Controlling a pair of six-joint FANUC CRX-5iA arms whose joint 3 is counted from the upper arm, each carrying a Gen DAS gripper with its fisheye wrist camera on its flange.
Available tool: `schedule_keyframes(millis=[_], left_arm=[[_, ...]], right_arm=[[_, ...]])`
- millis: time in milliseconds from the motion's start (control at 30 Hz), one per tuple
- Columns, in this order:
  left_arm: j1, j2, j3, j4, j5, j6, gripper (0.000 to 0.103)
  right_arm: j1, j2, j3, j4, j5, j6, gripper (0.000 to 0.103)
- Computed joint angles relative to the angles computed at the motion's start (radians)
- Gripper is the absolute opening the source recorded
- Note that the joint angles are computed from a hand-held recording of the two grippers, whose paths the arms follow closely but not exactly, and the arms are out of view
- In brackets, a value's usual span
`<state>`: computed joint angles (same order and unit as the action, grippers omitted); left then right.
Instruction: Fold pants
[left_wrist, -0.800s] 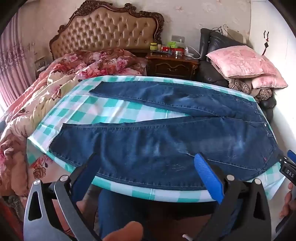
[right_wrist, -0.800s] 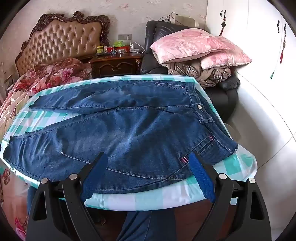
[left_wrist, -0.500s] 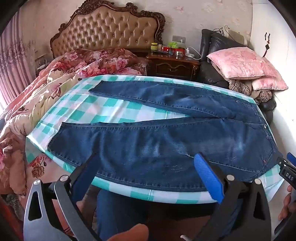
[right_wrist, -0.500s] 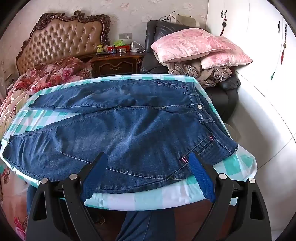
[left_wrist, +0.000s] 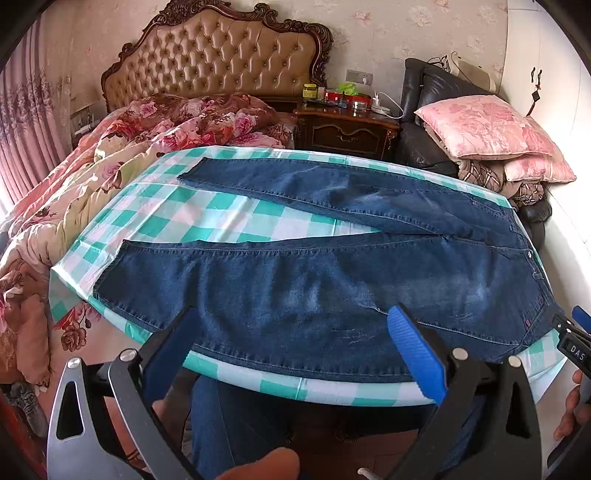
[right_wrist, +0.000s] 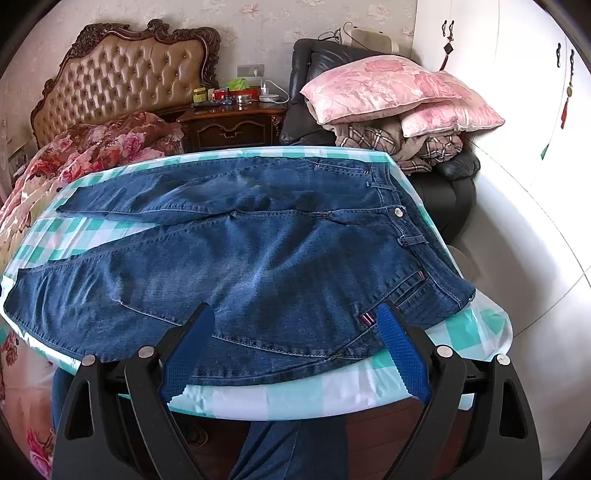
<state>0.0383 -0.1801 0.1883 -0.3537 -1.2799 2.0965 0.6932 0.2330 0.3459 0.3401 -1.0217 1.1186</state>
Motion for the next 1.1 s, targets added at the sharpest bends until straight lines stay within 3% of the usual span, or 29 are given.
schedule_keyframes(millis=[1100], left_arm=[[0.011,-0.006,-0.011,0.007,0.007,-0.005,0.102]], right_arm=[[-0.003,0.006,0.016,-0.004,-0.003,0.004,0.086]])
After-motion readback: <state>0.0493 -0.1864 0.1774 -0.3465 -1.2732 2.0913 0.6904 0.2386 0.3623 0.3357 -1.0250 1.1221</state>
